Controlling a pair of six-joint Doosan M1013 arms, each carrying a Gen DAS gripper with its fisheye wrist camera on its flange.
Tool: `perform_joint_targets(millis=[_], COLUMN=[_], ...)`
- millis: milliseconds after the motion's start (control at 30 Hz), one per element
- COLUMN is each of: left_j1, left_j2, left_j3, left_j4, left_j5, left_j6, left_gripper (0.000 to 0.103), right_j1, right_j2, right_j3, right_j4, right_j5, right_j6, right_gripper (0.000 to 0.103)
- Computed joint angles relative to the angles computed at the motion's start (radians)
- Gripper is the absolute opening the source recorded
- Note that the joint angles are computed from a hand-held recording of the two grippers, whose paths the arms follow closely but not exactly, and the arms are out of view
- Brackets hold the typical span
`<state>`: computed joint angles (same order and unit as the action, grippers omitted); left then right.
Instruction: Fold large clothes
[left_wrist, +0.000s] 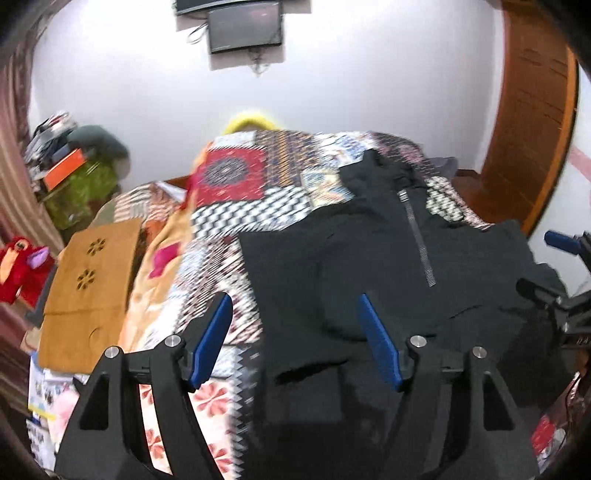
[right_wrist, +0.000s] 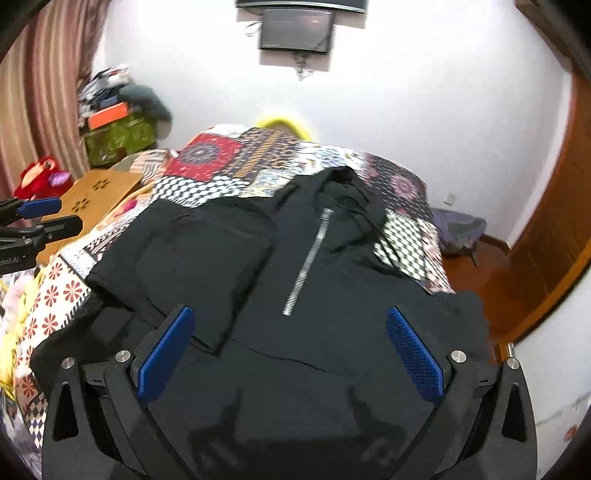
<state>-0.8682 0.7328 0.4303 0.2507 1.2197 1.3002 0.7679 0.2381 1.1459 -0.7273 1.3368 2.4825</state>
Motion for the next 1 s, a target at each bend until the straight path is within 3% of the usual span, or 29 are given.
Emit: perform_joint_targets(millis=[233, 533, 767, 933, 967, 1000], left_j1=[0.030, 0.054, 0.063, 0.062, 0.062, 0.062], left_j2=[-0.087, -0.097, -0.071, -0.059, -0.057, -0.056], left_j3=[0.211, 0.292, 0.276, 0.259, 0.258, 0.256], left_j4=[-0.011, -0.082, -0.135, -0.147, -0.147, -0.148], left_j5=[-0.043, -0.035, -0.008, 0.001, 0.003, 0.005], left_j6=[-0.060, -0.054, -0.045, -0.033, -0.033, -0.033], left_gripper=[0.070, 0.070, 0.070, 0.070, 0.070, 0.070], right_j1=[-0.017, -0.066, -0.105, -0.095, -0.091, -0.087], right_j2=[0.081, 0.160, 0.219, 0.271, 0.276, 0.277], right_j3=[-0.077, -0.146, -0.218, -0.275, -0.279, -0.278], right_j4=[0.101, 0.320, 0.479, 0.464, 0.448, 0.429], right_j5=[-0.017, -0.009, -0.001, 0.038, 0.036, 0.030], right_j6=[-0.145, -0.348, -0.432, -0.471, -0.472, -0.462], right_gripper=[0.103, 0.100, 0.076, 0.066, 0.059, 0.044])
